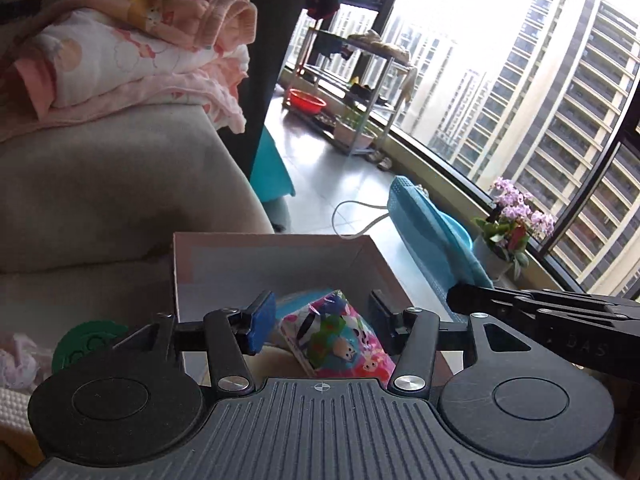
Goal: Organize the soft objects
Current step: 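Carry the snack packet and face mask to the pink box and release both, then grasp the yellow silicone cup with the left tool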
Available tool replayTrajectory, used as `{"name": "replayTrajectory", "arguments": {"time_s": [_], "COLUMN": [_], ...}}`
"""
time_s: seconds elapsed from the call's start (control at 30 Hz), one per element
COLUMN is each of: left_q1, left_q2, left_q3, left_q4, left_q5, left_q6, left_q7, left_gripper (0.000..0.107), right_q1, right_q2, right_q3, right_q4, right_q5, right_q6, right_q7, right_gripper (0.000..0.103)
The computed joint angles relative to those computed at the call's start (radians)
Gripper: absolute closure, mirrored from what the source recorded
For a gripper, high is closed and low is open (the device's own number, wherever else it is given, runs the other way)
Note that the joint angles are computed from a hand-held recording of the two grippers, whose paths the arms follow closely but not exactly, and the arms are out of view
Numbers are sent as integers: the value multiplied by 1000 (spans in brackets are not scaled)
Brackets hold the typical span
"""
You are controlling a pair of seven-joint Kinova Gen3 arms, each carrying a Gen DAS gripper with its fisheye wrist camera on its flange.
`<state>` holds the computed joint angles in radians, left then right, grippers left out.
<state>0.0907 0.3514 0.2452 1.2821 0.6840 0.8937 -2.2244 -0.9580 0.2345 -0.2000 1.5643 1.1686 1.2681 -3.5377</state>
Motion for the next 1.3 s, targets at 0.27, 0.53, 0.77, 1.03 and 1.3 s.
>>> {"name": "replayTrajectory", "arguments": {"time_s": [0.27, 0.53, 0.77, 1.03, 1.3], "left_q1": [-104, -245, -289, -348, -302], "left_q2": [-135, -243, -312, -245, -253], "left_q3": [-80, -185, -286, -294, -244], "left_q4": [179, 380, 502, 476, 534], "left_q5": [211, 380, 365, 351, 445], "left_q6": [114, 200, 79, 163, 82], "left_q7": [-312, -583, -672, -578, -603], "left_gripper": [52, 52, 52, 52, 52], "right_q1": [82, -29, -123, -277, -293], "right_q2": [66, 73, 160, 326, 355], "right_q3": [49, 66, 41, 126, 147], "right_q4": [-102, -130, -133, -260, -235], "right_q5": [-223, -119, -37, -9, -53], "right_q6": [-63, 94, 71, 109, 0], "right_q7": [146, 98, 123, 175, 122], "right_gripper": [87, 66, 66, 43, 43]}}
